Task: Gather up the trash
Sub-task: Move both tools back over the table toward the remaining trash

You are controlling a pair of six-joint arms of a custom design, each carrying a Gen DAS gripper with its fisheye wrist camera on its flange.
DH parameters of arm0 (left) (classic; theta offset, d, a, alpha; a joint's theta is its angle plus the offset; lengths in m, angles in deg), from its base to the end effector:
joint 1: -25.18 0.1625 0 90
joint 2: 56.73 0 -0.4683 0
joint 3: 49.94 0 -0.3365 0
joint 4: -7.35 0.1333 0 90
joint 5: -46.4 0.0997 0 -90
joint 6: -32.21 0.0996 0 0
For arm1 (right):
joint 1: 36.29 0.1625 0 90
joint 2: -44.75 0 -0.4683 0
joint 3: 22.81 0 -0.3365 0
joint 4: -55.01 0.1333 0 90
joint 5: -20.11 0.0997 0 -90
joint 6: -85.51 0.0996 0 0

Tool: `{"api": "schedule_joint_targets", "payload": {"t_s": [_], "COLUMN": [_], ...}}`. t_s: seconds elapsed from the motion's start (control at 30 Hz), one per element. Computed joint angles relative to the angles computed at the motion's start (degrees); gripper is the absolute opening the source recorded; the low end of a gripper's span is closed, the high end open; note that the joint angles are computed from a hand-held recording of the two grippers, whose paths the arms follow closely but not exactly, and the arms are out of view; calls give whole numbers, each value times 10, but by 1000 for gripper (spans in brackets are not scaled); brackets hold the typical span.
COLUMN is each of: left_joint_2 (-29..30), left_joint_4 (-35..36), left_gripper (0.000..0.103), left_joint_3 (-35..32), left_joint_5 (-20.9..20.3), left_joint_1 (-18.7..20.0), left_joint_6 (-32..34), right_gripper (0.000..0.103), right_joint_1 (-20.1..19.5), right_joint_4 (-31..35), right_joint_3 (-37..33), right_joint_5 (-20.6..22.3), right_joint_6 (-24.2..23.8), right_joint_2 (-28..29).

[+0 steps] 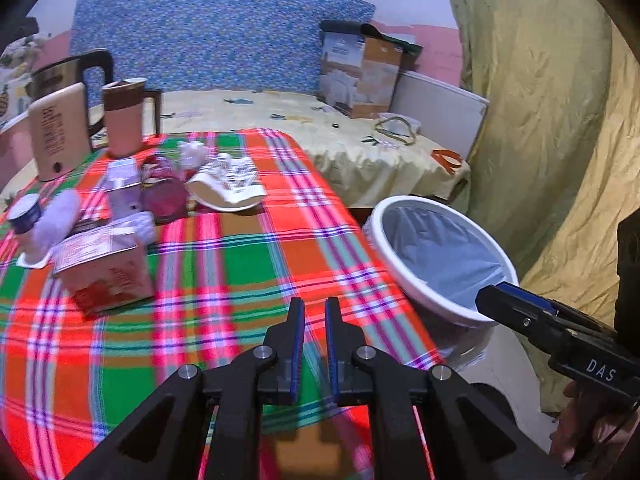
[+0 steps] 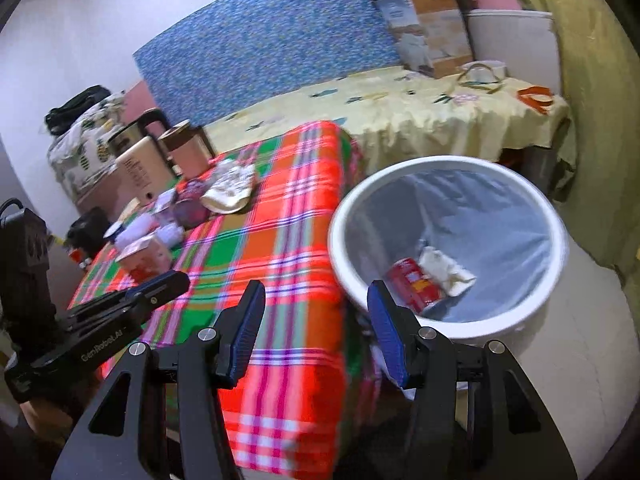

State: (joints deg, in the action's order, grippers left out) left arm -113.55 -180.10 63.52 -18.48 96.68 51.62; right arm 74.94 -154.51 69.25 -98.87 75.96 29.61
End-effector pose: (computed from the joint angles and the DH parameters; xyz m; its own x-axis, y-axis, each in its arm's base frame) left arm -0.0162 -0.6017 0.2703 -0.8130 0.2613 -0.5202 0.5411 0.6689 -0.5096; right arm 0.3185 -0.5849 -0.0396 -0.8770 -0.1248 0.4640 -0.4178 0.6748 -0.6083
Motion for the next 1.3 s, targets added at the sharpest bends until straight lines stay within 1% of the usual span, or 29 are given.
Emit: {"api": "schedule_joint_targets", "payload": {"t_s": [0.17, 0.27, 0.43, 0.47, 0.53, 0.6, 0.7, 0.8, 0.97, 1.07, 1.13, 1.2, 1.3], "left_joint_2": [-15, -26, -36, -37, -39, -40, -39, -32, -17, -12, -14, -18, -23], "left_joint_4": [-18, -15, -27, -29, -38, -50, -54, -46, -13, 4, 18, 21, -5], "left_gripper": [9, 9, 10, 12, 24, 30, 34, 35, 35, 35, 35, 35, 35], "left_joint_3": [12, 11, 4, 1, -4, -9, -26, -47, -80, -85, -80, -69, -51], "left_joint_5": [16, 16, 30, 32, 38, 43, 51, 55, 37, 15, -11, -35, -46], "left_joint_1": [9, 20, 33, 37, 44, 50, 62, 73, 86, 89, 89, 86, 78], "left_joint_6": [5, 1, 12, 14, 19, 22, 20, 18, 25, 28, 30, 45, 63], "right_gripper": [55, 55, 55, 56, 59, 59, 60, 60, 60, 60, 60, 60, 60], "right_joint_1": [7, 9, 15, 16, 18, 20, 21, 20, 19, 19, 18, 18, 16], "right_joint_4": [21, 35, 66, 73, 83, 90, 98, 105, 113, 115, 115, 113, 115], "right_joint_3": [-13, -21, -44, -48, -57, -63, -70, -73, -78, -79, -79, -79, -79], "right_joint_5": [18, 27, 34, 35, 37, 40, 40, 39, 32, 27, 23, 21, 20], "right_joint_6": [-6, -7, -9, -11, -14, -18, -20, -17, -10, -9, -8, -6, -4], "right_joint_2": [10, 14, 24, 26, 30, 32, 35, 35, 38, 37, 37, 37, 36]}}
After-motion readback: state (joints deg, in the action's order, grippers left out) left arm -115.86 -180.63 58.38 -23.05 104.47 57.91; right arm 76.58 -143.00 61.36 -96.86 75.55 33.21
